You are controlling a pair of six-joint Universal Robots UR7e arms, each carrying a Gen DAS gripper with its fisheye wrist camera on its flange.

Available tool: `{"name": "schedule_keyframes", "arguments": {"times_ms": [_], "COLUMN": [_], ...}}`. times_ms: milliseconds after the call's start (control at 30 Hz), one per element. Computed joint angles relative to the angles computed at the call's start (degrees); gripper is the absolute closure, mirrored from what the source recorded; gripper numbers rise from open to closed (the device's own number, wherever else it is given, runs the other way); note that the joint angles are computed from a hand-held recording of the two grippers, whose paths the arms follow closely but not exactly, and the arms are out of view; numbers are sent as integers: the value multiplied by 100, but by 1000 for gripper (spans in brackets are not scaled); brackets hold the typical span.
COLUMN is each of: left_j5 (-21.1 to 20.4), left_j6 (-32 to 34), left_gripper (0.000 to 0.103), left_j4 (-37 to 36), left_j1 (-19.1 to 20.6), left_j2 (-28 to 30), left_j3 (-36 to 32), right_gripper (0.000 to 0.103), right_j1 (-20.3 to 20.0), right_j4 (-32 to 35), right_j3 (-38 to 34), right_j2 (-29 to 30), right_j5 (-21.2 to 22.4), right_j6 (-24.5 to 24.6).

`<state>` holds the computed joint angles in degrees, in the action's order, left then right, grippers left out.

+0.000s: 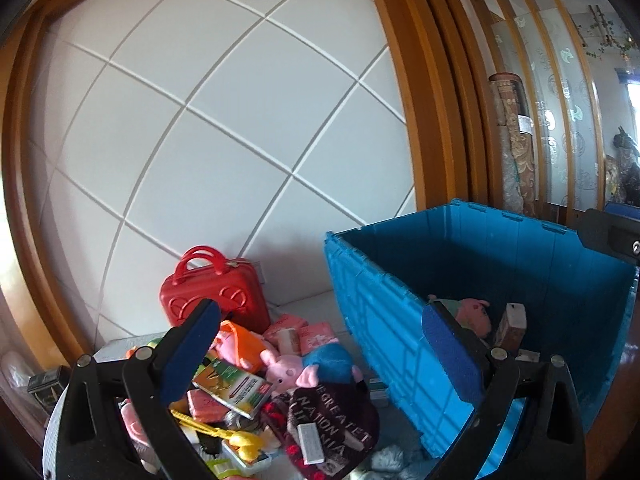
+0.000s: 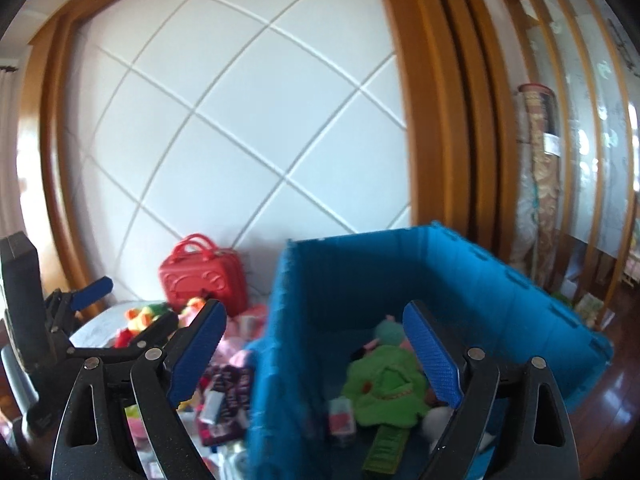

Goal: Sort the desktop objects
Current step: 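Return both tools to the pile, then grasp the red-white ointment box with left tool while right grasps blue-white cream box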

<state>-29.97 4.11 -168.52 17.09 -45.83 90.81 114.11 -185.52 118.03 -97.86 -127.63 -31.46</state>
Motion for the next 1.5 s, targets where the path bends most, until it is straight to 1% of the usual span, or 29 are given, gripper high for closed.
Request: {"name": "schedule_keyframes", "arguments": {"times_ms": [67, 133, 300, 367, 433, 500, 600, 700, 767, 867, 967, 1033, 1133, 1233, 1267, 1300, 1400, 1467, 1500], "left_j5": [124, 244, 367, 345, 276, 179, -100, -425, -617, -975, -1104, -1211, -1323, -1325, -1329, -1314, -1225, -1294, -1366], "left_j6": [-63, -99, -465, -638, -697, -637, -376, -53, -90, -153, -222, -396, -491, -690, -695, -651, -343, -214, -131], "left_gripper": [1, 1, 1, 1, 1, 1, 1, 1, 1, 1, 1, 1, 1, 1, 1, 1, 1, 1, 1], "left_j4": [-135, -171, 311, 626, 878, 1035, 1081, 976, 1164, 1269, 1328, 1493, 1454, 1456, 1458, 1459, 1307, 1338, 1342], "left_j1": [52, 133, 448, 614, 768, 915, 1135, 1343, 1455, 1580, 1618, 1633, 1643, 1622, 1616, 1601, 1577, 1623, 1669], "left_j2": [-328, -660, -1549, -1887, -2171, -2403, -2633, -2717, -2755, -2792, -2708, -2638, -2539, -2516, -2521, -2524, -2515, -2532, -2533], "left_j3": [475, 919, 1814, 2074, 2291, 2502, 2732, 2851, 2866, 2950, 3049, 3065, 3108, 3171, 3198, 3232, 3350, 3352, 3333], "right_gripper": [12, 12, 12, 12, 12, 12, 12, 12, 12, 12, 12, 13, 17, 23, 26, 29, 32, 32, 32], "right_j1": [133, 210, 313, 335, 327, 315, 256, 163, 119, 50, -76, -214, -432, -690, -777, -867, -1109, -1197, -1254], "right_j4": [-128, -84, 123, 102, 222, 314, 432, 521, 570, 690, 882, 1136, 1438, 1685, 1787, 1873, 1832, 1776, 1735], "right_j3": [94, 154, 230, 322, 424, 575, 799, 955, 1026, 1125, 1238, 1306, 1428, 1491, 1494, 1499, 1558, 1573, 1597], "right_j2": [211, 419, 1025, 1231, 1405, 1563, 1828, 2041, 2124, 2182, 2194, 2224, 2363, 2510, 2567, 2625, 2763, 2849, 2865], "right_j5": [-29, -23, -186, -247, -274, -334, -357, -364, -403, -488, -498, -398, -180, 164, 262, 360, 632, 678, 771], "right_j6": [2, 168, 694, 884, 1169, 1486, 2021, 2522, 2751, 2959, 3062, 3096, 3162, 3289, 3362, 3452, 3733, 4082, 4285]}}
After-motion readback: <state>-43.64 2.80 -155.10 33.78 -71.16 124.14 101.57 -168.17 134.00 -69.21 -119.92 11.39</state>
